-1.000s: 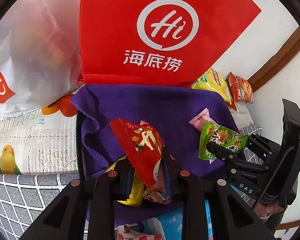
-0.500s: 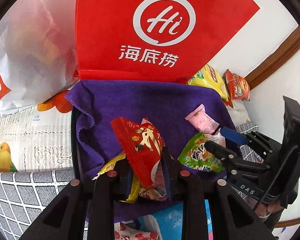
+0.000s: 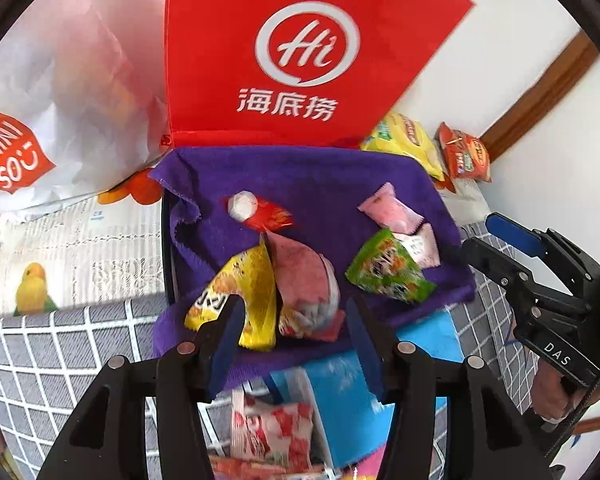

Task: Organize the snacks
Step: 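Release the green bag on the towel with the right tool while the left drops the red packet, then withdraw both open tools from the towel back toward the snack pile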

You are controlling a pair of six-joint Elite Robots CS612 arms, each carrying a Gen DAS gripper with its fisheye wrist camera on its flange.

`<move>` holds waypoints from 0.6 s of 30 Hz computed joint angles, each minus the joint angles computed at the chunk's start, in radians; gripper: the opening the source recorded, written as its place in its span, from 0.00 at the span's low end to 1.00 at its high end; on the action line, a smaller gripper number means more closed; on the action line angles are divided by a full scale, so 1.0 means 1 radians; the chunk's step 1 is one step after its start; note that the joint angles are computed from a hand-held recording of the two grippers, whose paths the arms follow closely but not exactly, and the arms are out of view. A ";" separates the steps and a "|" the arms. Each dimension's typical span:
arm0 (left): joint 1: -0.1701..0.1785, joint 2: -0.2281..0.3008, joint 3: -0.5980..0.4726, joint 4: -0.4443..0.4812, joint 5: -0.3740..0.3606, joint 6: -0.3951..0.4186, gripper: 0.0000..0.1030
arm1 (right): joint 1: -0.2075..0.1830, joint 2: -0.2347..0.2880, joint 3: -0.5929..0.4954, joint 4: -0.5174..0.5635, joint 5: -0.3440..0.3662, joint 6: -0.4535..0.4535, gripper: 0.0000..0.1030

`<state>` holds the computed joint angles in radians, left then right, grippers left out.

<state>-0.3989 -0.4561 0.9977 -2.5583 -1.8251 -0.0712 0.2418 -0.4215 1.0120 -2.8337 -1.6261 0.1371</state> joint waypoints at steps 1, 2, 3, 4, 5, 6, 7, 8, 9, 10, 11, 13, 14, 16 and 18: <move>-0.001 -0.011 0.019 -0.014 0.000 0.003 0.53 | 0.002 -0.009 0.017 -0.013 -0.004 0.001 0.50; -0.001 -0.027 0.046 -0.037 -0.001 0.006 0.53 | 0.004 -0.020 0.036 -0.028 -0.005 0.003 0.51; -0.001 -0.042 0.073 -0.062 -0.002 0.008 0.54 | 0.007 -0.032 0.059 -0.046 -0.004 0.005 0.52; -0.002 -0.052 0.092 -0.080 0.000 0.008 0.56 | 0.009 -0.045 0.087 -0.070 -0.001 0.009 0.53; -0.002 -0.066 0.118 -0.103 0.004 0.007 0.56 | 0.012 -0.058 0.114 -0.094 0.001 0.014 0.54; -0.003 -0.078 0.141 -0.123 0.011 0.006 0.56 | 0.014 -0.064 0.125 -0.103 0.001 0.018 0.55; -0.004 -0.087 0.158 -0.136 0.016 0.005 0.56 | 0.018 -0.074 0.147 -0.121 0.000 0.024 0.55; -0.004 -0.099 0.182 -0.154 0.021 0.005 0.56 | 0.020 -0.079 0.160 -0.132 -0.002 0.027 0.55; -0.005 -0.109 0.205 -0.175 0.026 0.004 0.56 | 0.024 -0.087 0.177 -0.144 -0.004 0.033 0.55; -0.006 -0.115 0.218 -0.187 0.029 0.000 0.56 | 0.028 -0.096 0.200 -0.166 -0.001 0.047 0.55; -0.005 -0.124 0.241 -0.206 0.030 -0.004 0.56 | 0.030 -0.101 0.215 -0.182 0.003 0.056 0.55; -0.001 -0.137 0.273 -0.227 0.026 -0.008 0.56 | 0.036 -0.109 0.242 -0.210 0.002 0.072 0.55; 0.001 -0.144 0.291 -0.237 0.025 -0.011 0.56 | 0.039 -0.112 0.253 -0.221 -0.004 0.079 0.55; 0.003 -0.155 0.321 -0.257 0.023 -0.017 0.56 | 0.050 -0.116 0.277 -0.245 -0.031 0.099 0.55; 0.005 -0.164 0.348 -0.277 0.019 -0.027 0.56 | 0.057 -0.119 0.292 -0.242 -0.044 0.116 0.55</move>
<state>-0.3937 -0.6200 1.3454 -2.8352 -1.8060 -0.0980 0.2989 -0.5409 1.3039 -3.0754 -1.6698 0.2527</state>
